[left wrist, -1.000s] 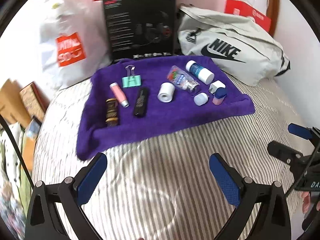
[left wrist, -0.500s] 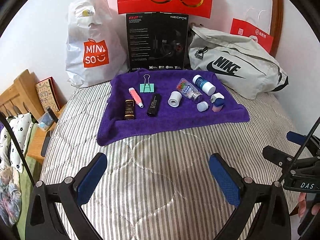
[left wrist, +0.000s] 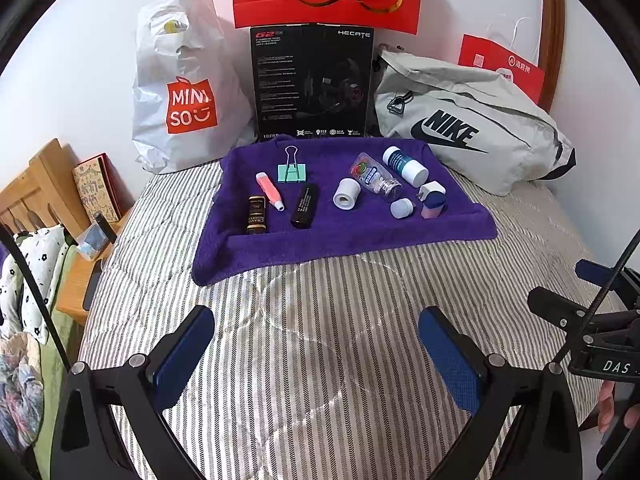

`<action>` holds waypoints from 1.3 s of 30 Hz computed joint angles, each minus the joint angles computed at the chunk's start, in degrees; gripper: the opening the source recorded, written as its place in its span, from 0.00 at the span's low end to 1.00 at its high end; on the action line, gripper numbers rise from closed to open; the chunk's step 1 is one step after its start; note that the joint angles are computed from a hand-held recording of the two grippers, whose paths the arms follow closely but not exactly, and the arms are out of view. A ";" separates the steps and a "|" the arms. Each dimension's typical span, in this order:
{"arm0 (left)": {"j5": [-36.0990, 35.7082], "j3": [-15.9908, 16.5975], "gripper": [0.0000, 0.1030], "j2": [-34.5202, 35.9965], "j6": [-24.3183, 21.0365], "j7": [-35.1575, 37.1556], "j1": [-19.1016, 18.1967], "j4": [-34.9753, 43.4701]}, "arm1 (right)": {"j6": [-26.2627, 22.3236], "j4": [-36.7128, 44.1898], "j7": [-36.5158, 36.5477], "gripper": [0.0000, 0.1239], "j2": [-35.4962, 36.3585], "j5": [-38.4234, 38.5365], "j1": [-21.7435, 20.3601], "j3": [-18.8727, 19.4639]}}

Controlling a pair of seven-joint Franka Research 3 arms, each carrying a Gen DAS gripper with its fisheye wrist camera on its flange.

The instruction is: Organize rigid objects

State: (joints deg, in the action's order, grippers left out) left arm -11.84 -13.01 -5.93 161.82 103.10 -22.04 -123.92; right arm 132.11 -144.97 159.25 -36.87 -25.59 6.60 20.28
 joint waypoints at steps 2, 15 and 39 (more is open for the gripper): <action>3.15 -0.56 1.00 0.24 -0.28 -2.40 0.70 0.00 | 0.04 -0.13 0.01 0.83 -0.12 0.08 0.05 -0.11; 2.72 -0.08 1.00 -0.25 -1.09 -1.93 0.74 -0.67 | -0.12 -0.32 -0.26 0.83 -0.15 -0.03 0.14 -0.10; 2.89 0.28 1.00 -0.84 -1.58 -2.20 0.93 -1.03 | -0.32 -0.43 -0.28 0.83 -0.59 -0.21 0.22 0.19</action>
